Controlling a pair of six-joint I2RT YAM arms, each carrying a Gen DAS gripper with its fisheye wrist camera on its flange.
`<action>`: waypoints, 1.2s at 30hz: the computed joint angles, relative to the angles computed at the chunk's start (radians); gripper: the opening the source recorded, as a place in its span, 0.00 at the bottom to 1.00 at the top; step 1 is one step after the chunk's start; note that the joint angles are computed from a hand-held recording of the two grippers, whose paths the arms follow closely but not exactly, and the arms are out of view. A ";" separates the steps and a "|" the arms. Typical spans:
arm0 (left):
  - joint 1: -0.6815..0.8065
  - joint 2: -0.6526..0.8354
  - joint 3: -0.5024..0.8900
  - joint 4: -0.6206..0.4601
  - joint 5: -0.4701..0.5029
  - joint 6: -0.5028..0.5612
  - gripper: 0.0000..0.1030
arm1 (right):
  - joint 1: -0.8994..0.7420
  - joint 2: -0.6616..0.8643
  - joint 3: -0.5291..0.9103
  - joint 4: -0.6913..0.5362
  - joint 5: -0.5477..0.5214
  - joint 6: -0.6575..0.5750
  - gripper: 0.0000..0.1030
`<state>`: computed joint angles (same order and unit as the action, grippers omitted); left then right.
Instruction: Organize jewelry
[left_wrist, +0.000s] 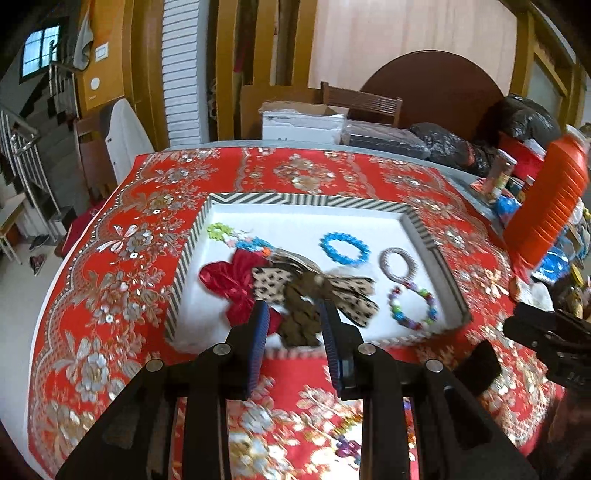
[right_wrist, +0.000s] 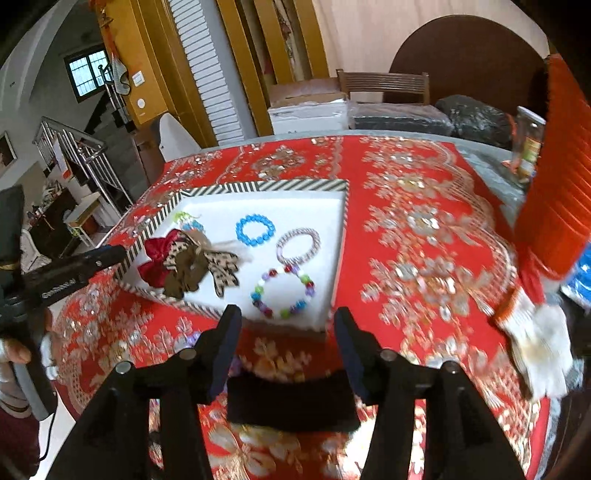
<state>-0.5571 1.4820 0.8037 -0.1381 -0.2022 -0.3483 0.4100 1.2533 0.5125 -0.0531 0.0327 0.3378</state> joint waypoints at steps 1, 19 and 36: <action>-0.013 -0.012 -0.009 -0.004 -0.003 -0.009 0.18 | -0.001 -0.019 -0.018 0.005 -0.004 0.005 0.54; -0.106 -0.074 -0.152 -0.022 0.070 -0.125 0.18 | 0.024 -0.043 -0.085 0.035 -0.002 0.040 0.59; -0.078 0.022 -0.200 0.055 0.189 -0.108 0.19 | 0.026 0.035 -0.078 0.071 -0.026 0.038 0.60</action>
<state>-0.6346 1.5045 0.6033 -0.0828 -0.0134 -0.4561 0.4357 1.2882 0.4346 0.0184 0.0068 0.3753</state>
